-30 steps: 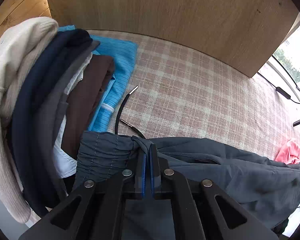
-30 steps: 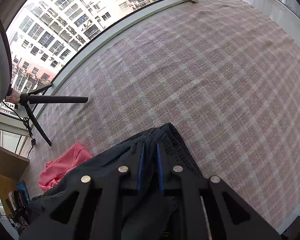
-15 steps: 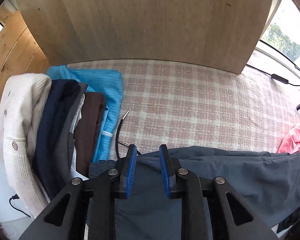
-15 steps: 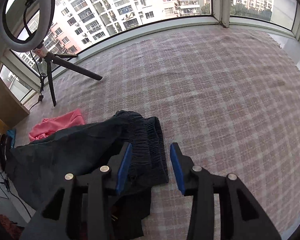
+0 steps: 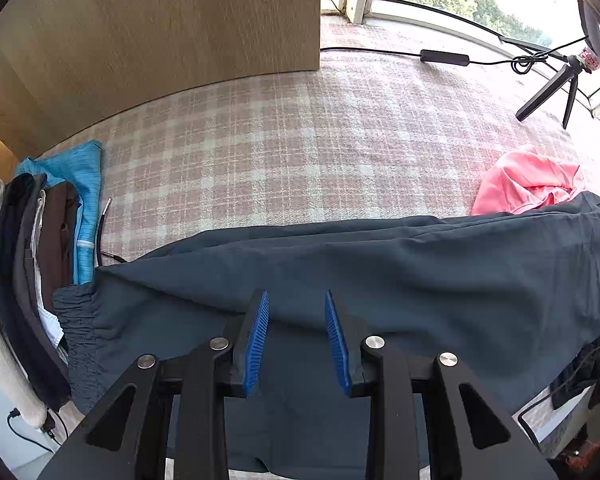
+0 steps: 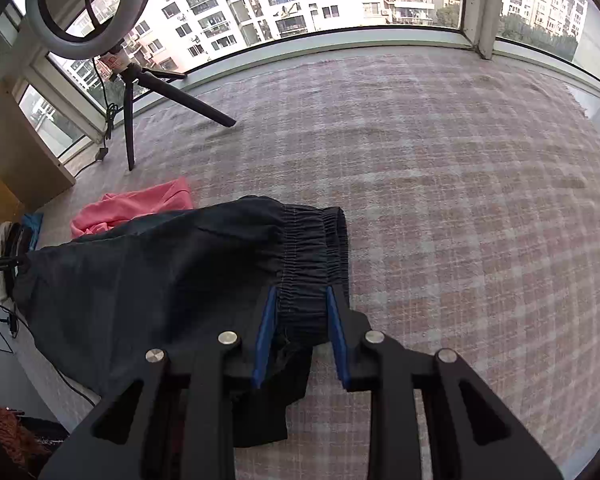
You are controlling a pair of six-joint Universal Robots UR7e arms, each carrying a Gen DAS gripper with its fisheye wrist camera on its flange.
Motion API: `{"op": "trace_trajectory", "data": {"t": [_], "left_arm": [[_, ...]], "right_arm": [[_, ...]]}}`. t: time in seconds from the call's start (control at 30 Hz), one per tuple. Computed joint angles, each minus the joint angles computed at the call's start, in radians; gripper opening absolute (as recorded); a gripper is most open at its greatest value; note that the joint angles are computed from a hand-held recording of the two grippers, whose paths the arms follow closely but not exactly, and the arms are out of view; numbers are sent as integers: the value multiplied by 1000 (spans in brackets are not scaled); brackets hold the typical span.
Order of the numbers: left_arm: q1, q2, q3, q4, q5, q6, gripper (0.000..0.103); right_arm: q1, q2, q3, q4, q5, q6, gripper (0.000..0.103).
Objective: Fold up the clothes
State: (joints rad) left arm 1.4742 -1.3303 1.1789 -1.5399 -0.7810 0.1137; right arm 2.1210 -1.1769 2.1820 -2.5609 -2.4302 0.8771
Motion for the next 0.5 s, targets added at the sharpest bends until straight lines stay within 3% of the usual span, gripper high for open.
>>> {"op": "trace_trajectory", "data": {"t": [0.07, 0.13, 0.2, 0.27, 0.37, 0.5], "left_arm": [[4, 0, -8, 1, -2, 3, 28], [7, 2, -19, 3, -12, 2, 28], [10, 5, -30, 15, -28, 11, 28], [7, 3, -26, 22, -39, 37, 29], [-3, 6, -20, 35, -60, 74, 31], [-16, 24, -14, 36, -70, 138, 40]], "right_arm": [[-1, -51, 4, 84, -16, 84, 27], [-4, -48, -11, 100, -17, 66, 30], [18, 3, -39, 30, -65, -45, 31], [19, 68, -95, -10, -14, -195, 33], [18, 184, -239, 125, 6, -347, 38], [-10, 290, -334, 174, 20, -527, 38]]}}
